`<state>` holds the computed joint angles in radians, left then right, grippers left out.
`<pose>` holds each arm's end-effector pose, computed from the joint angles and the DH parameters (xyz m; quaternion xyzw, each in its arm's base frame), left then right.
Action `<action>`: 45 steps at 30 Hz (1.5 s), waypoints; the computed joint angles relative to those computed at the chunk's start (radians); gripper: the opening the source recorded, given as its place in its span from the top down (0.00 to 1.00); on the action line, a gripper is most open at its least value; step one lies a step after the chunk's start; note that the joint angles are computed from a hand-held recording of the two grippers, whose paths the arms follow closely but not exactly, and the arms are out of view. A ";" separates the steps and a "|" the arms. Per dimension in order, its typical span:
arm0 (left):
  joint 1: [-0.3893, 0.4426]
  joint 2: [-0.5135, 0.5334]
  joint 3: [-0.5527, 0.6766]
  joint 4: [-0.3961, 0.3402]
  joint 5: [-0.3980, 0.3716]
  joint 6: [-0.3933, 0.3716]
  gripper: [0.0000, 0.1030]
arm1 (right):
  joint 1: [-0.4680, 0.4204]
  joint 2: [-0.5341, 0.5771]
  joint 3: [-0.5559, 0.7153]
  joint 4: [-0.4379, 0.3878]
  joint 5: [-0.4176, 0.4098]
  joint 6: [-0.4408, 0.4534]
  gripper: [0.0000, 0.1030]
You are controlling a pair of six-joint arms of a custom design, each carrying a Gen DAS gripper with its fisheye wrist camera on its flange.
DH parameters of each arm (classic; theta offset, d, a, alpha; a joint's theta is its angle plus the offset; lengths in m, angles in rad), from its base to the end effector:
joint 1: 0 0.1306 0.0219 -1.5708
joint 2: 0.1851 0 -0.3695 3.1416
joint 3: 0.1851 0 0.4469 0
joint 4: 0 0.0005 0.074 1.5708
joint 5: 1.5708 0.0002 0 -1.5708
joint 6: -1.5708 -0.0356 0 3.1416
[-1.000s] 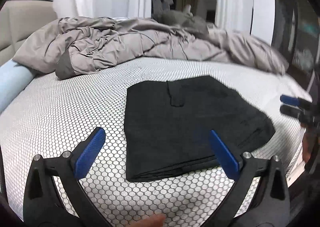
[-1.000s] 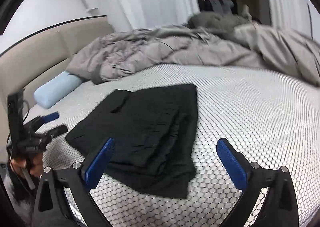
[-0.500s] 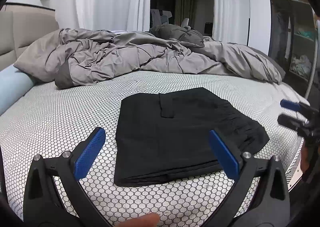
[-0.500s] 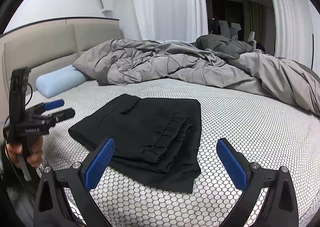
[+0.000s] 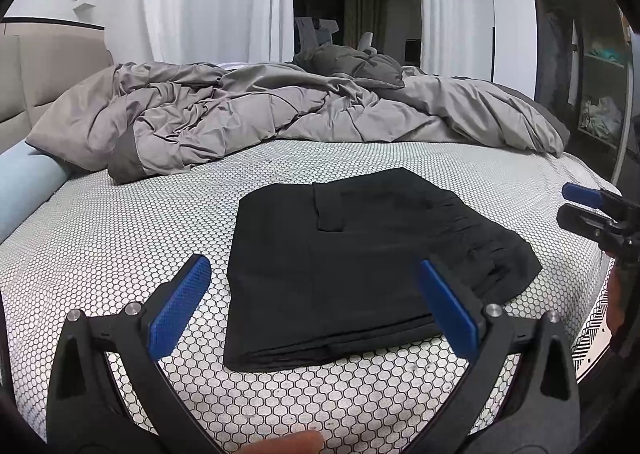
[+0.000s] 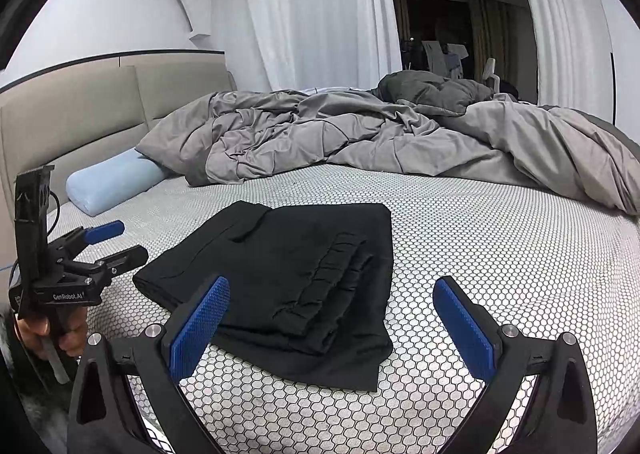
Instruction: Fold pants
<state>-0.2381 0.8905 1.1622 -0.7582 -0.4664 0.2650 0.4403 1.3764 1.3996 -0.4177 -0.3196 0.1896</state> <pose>0.3635 -0.0723 0.5260 -0.1304 0.8317 0.0668 0.5355 0.5063 0.2503 0.4688 -0.3384 0.7536 0.1998 0.5269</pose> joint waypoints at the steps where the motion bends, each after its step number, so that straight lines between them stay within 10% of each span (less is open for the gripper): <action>1: 0.003 0.000 0.001 -0.001 0.004 -0.002 0.01 | 0.001 0.000 0.000 -0.002 -0.001 0.000 0.00; 45: 0.034 -0.024 -0.014 0.014 0.035 -0.029 0.01 | -0.006 0.011 0.003 -0.015 -0.006 0.038 0.00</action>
